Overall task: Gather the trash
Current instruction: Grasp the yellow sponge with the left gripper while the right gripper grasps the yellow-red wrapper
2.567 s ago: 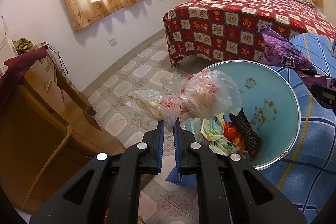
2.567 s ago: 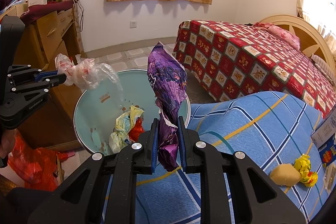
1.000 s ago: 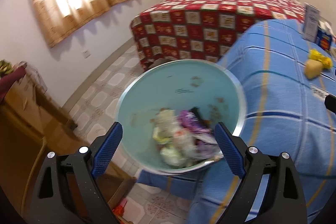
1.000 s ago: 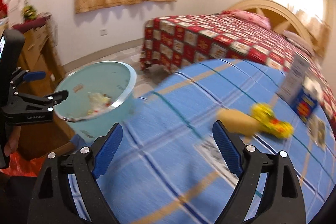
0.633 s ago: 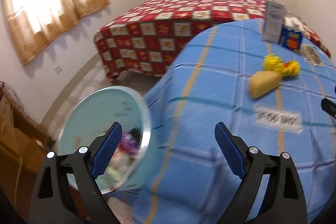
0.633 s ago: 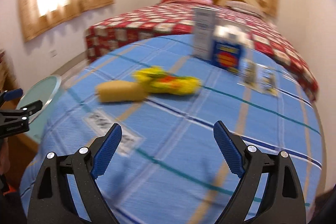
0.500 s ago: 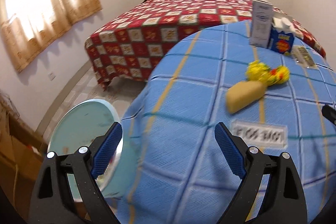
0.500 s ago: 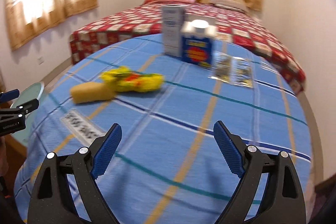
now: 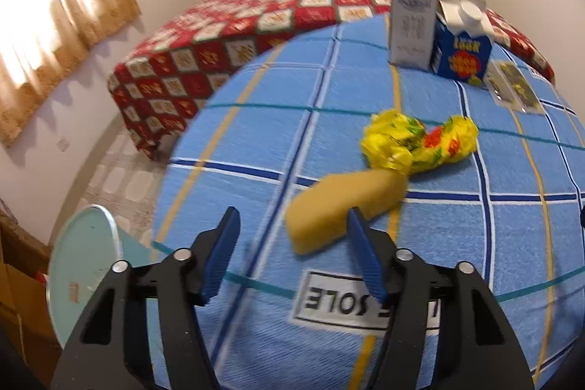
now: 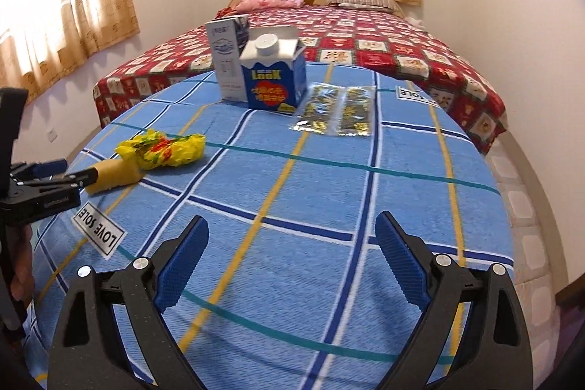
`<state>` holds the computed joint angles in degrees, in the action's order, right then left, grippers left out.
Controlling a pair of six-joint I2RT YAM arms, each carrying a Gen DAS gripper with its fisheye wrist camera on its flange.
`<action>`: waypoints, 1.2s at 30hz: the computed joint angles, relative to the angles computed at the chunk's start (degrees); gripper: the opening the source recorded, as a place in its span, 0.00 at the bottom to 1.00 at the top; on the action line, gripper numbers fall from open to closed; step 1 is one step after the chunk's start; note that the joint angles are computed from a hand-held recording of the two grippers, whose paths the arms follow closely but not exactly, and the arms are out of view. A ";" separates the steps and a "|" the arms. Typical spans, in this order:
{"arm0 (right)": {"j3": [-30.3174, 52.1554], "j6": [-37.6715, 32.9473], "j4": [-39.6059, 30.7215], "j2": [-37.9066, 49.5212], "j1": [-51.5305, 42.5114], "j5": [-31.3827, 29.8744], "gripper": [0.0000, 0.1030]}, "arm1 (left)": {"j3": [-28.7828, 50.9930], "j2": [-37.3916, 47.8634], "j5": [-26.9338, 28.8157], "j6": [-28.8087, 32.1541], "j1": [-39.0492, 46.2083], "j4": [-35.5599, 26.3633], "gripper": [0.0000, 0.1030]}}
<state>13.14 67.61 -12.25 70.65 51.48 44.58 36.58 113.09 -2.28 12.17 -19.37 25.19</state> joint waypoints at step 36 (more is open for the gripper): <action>25.26 -26.15 18.86 32.79 -17.02 -22.65 0.13 | -6.25 -10.42 17.67 14.77 30.69 -1.18 0.23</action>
